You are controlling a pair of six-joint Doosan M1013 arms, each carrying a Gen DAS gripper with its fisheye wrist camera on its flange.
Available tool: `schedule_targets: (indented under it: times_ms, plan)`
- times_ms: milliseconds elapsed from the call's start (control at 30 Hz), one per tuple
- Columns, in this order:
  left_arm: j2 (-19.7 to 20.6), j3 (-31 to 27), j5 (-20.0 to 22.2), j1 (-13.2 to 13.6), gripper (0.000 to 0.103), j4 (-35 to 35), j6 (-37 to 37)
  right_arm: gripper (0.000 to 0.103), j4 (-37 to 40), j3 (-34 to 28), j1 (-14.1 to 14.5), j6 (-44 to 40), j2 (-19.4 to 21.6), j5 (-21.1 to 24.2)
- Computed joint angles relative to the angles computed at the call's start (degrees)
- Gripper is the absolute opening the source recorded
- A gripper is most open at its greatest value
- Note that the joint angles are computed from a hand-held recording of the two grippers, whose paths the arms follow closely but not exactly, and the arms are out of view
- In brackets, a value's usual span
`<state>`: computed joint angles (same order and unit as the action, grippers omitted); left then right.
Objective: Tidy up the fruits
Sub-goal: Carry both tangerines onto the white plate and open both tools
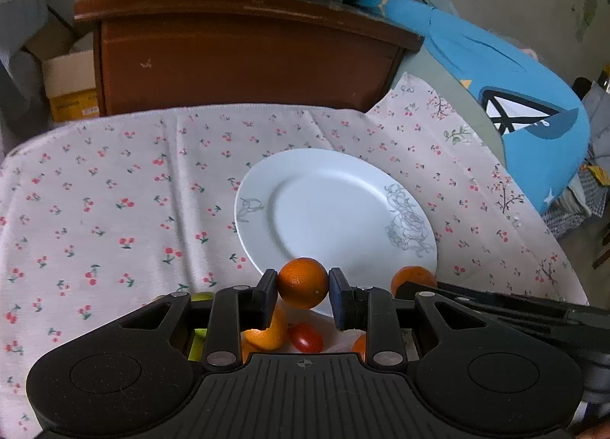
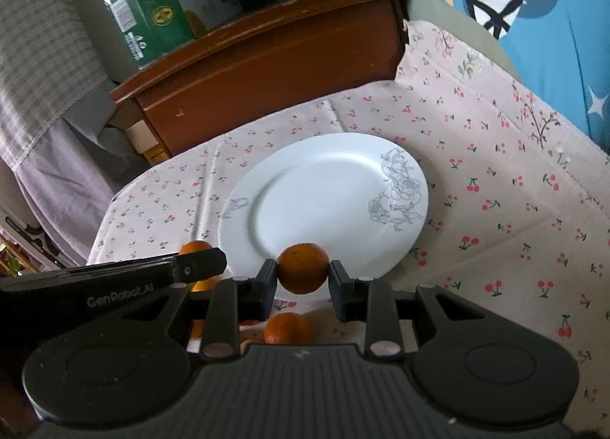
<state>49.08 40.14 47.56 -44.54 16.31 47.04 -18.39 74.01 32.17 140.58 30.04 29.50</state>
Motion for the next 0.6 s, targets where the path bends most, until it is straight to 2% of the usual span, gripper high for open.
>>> schedule_targets:
  times_ms: [200, 367, 400, 467, 500, 567, 600]
  plan:
    - [2.29, -3.74, 2.07, 0.06, 0.026, -0.91, 1.63, 0.030, 0.32, -1.22, -0.33, 1.39, 1.12, 1.14]
    - [3.08, -5.11, 2.67, 0.05, 0.030, -0.51, 1.57, 0.032, -0.68, -1.46, -0.54, 4.40, 1.44, 1.29]
    - [3.29, -5.64, 3.27, -0.02, 0.033, 0.02, 1.40, 0.032, -1.43, -1.44, -0.51, 5.14, 1.42, 1.24]
    - [3.57, -6.45, 4.85, -0.22, 0.050, 1.86, 0.21, 0.032, -2.46, -1.33, -0.49, 6.30, 1.33, 1.16]
    - [3.36, -6.11, 4.82, -0.29, 0.055, 2.83, -0.71, 0.032, -2.84, -1.27, -0.52, 6.91, 1.27, 1.12]
    - [2.94, -5.56, 4.92, -0.35, 0.071, 4.17, -2.50, 0.032, -3.57, -1.01, -0.57, 8.18, 1.08, 0.95]
    - [2.51, -4.94, 4.51, -0.32, 0.074, 4.35, -3.04, 0.032, -3.77, -0.86, -0.59, 8.47, 0.98, 0.79]
